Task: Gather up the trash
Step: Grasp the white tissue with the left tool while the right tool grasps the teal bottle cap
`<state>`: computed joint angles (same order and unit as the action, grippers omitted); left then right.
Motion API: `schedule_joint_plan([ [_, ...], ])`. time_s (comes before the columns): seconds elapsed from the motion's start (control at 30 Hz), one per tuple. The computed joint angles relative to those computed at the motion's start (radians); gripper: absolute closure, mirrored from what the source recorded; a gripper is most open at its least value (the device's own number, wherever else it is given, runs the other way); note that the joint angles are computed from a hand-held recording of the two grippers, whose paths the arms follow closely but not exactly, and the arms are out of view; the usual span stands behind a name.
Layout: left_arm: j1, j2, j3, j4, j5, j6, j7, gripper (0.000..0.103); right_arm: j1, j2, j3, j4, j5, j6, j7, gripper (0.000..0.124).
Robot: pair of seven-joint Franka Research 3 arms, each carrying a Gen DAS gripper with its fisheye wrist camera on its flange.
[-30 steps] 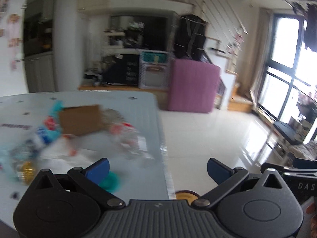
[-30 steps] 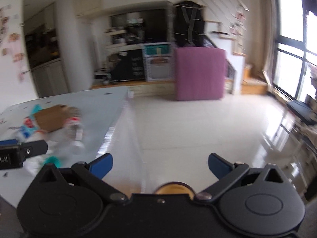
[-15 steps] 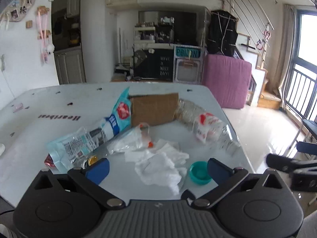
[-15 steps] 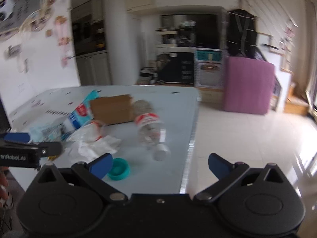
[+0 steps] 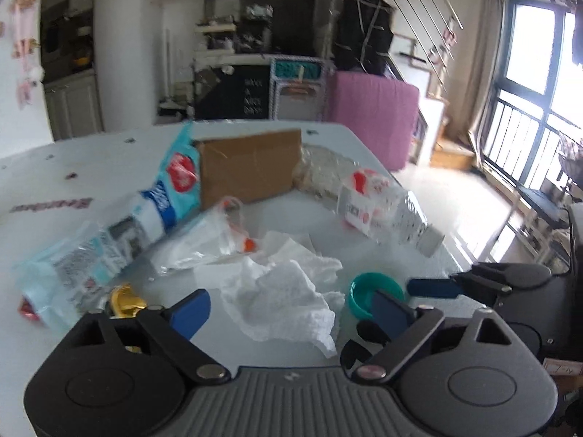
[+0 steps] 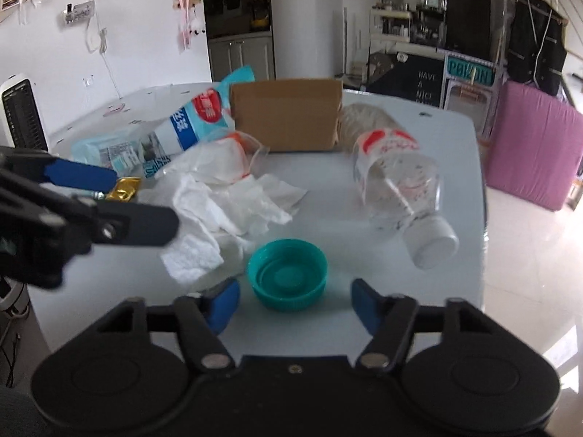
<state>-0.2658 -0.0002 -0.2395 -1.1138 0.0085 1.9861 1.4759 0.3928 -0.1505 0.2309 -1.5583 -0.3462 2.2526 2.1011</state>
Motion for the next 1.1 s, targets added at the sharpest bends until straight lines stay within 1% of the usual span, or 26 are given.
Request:
schedule_joint_plan([
  [0.07,-0.002,0.037,-0.002,0.031,0.008,-0.015,-0.005,0.010,0.000,0.012,-0.004,0.005,0.001,0.015,-0.012,0.060],
  [0.13,-0.010,0.081,-0.005,0.075,0.031,-0.034,-0.027,0.010,0.003,0.023,-0.010,0.015,0.010,0.024,-0.038,0.074],
  [0.23,-0.024,0.131,-0.006,0.130,0.056,-0.061,-0.075,0.010,0.010,0.025,-0.016,0.016,0.022,0.029,-0.073,0.074],
  [0.27,-0.031,0.142,-0.005,0.140,0.074,-0.065,-0.098,0.016,0.011,0.020,-0.018,0.009,0.030,0.034,-0.085,0.074],
  [0.3,-0.037,0.153,-0.004,0.152,0.085,-0.071,-0.112,0.025,0.012,0.016,-0.019,0.004,0.034,0.038,-0.093,0.074],
  [0.33,-0.040,0.160,-0.004,0.161,0.087,-0.078,-0.122,0.029,0.011,0.014,-0.018,0.002,0.038,0.038,-0.098,0.074],
  [0.4,-0.044,0.166,-0.005,0.168,0.084,-0.092,-0.130,0.045,0.009,0.009,-0.017,-0.002,0.044,0.039,-0.098,0.074],
  [0.43,-0.048,0.166,-0.005,0.167,0.093,-0.099,-0.132,0.048,0.007,0.006,-0.017,-0.006,0.044,0.039,-0.093,0.074],
  [0.47,-0.054,0.160,-0.003,0.156,0.111,-0.096,-0.137,0.059,0.005,0.005,-0.016,-0.007,0.045,0.039,-0.090,0.074],
  [0.5,-0.058,0.154,-0.002,0.145,0.128,-0.089,-0.144,0.072,0.003,0.002,-0.016,-0.009,0.048,0.039,-0.089,0.074],
  [0.53,-0.056,0.146,0.000,0.133,0.132,-0.083,-0.151,0.082,0.003,0.000,-0.015,-0.012,0.050,0.039,-0.088,0.074],
  [0.6,-0.045,0.124,0.001,0.101,0.113,-0.063,-0.153,0.086,0.000,-0.004,-0.013,-0.013,0.054,0.033,-0.085,0.074],
  [0.67,-0.041,0.099,0.000,0.068,0.119,-0.046,-0.151,0.088,-0.002,-0.009,-0.010,-0.013,0.054,0.026,-0.078,0.074],
  [0.77,-0.036,0.052,-0.003,0.011,0.128,-0.018,-0.146,0.088,-0.005,-0.015,-0.006,-0.007,0.054,0.017,-0.069,0.074],
  [0.87,-0.034,0.019,-0.008,-0.015,0.147,0.008,-0.155,0.089,-0.008,-0.024,-0.001,0.003,0.048,0.010,-0.060,0.075],
  [1.0,-0.040,0.027,-0.017,0.040,0.183,0.009,-0.170,0.089,-0.016,-0.032,0.006,0.035,0.041,0.003,-0.040,0.074],
  [1.1,-0.065,0.073,-0.029,0.143,0.232,-0.035,-0.176,0.089,-0.026,-0.043,0.005,0.060,0.042,-0.006,-0.013,0.074],
])
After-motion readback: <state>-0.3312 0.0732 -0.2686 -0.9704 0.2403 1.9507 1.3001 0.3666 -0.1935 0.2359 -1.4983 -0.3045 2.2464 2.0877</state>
